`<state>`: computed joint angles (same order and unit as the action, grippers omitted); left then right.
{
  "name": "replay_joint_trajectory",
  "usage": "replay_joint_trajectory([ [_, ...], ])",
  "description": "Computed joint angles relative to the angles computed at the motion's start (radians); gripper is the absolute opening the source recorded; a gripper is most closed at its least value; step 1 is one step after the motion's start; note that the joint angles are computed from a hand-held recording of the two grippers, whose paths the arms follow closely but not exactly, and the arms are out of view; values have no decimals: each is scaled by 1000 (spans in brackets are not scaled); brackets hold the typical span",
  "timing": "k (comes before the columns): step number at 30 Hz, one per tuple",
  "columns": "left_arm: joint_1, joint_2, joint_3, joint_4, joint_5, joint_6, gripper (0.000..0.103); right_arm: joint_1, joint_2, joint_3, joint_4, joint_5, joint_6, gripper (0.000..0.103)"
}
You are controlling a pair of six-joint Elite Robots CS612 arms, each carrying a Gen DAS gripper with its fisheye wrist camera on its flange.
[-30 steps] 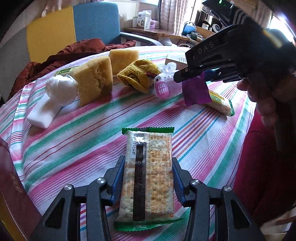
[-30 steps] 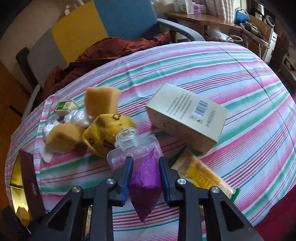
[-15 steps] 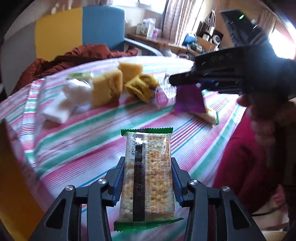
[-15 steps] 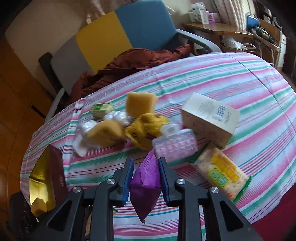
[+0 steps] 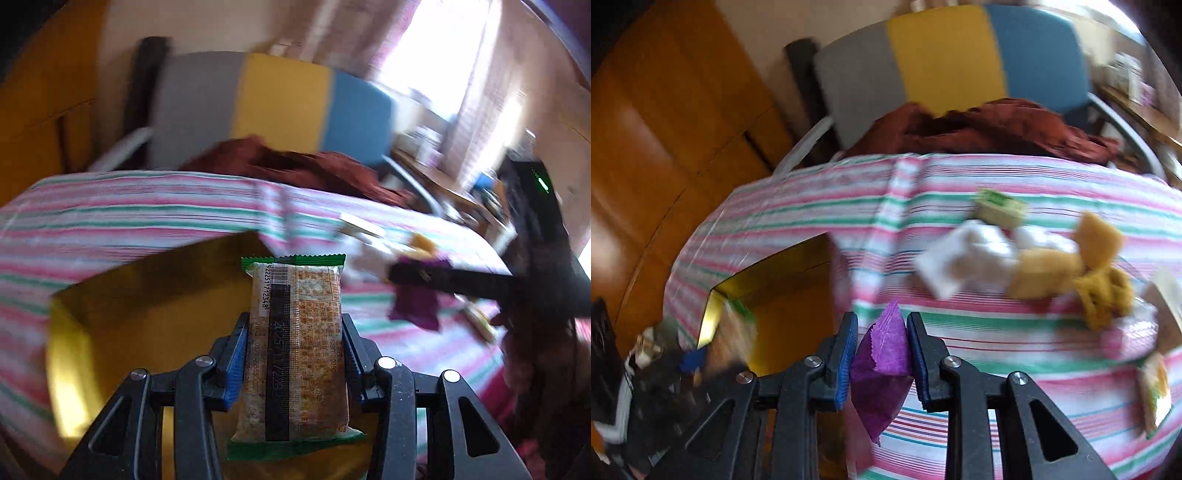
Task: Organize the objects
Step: 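Carry cracker packet and purple candy into the gold tray and release both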
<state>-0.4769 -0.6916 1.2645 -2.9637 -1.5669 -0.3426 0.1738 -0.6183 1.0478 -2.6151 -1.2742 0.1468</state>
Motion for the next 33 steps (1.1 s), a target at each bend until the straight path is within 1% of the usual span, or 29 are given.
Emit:
replay_joint_trajectory([
  [2,18,-4,11,11,52,-48,46,14,22,-43,41,13,-28,27],
  [5,38,-7,25,28,99,-95,46,36,64,-123,109,18,-72,27],
  [8,51,-8,35,54,160,-117,46,52,103,-194,167,13,-100,27],
  [9,54,-9,38,66,181,-127,48,58,112,-211,181,9,-108,28],
  [10,55,-8,36,85,206,-139,56,64,125,-235,192,0,-115,30],
  [11,58,-9,39,96,229,-152,61,68,131,-246,192,-8,-116,33],
  [12,59,-12,46,97,256,-173,72,70,137,-256,191,-14,-112,44],
  [13,60,-16,54,93,274,-189,77,72,141,-263,189,-22,-102,51],
  [17,62,-33,93,54,297,-210,78,70,130,-236,171,-11,-81,53],
  [19,60,-39,105,45,292,-213,79,71,118,-210,160,-18,-78,55],
  [20,57,-45,119,25,288,-213,79,70,110,-192,151,-18,-78,56],
  [22,49,-53,132,11,284,-209,84,72,95,-159,130,-23,-86,66],
  [26,27,-72,164,-22,299,-182,84,84,64,-92,65,-70,-126,74],
  [28,21,-77,169,-29,305,-174,86,89,51,-62,30,-87,-144,82],
  [32,11,-85,178,-41,318,-158,87,97,33,-17,-31,-109,-160,84],
  [33,7,-88,181,-42,325,-154,88,99,29,-6,-44,-113,-164,86],
])
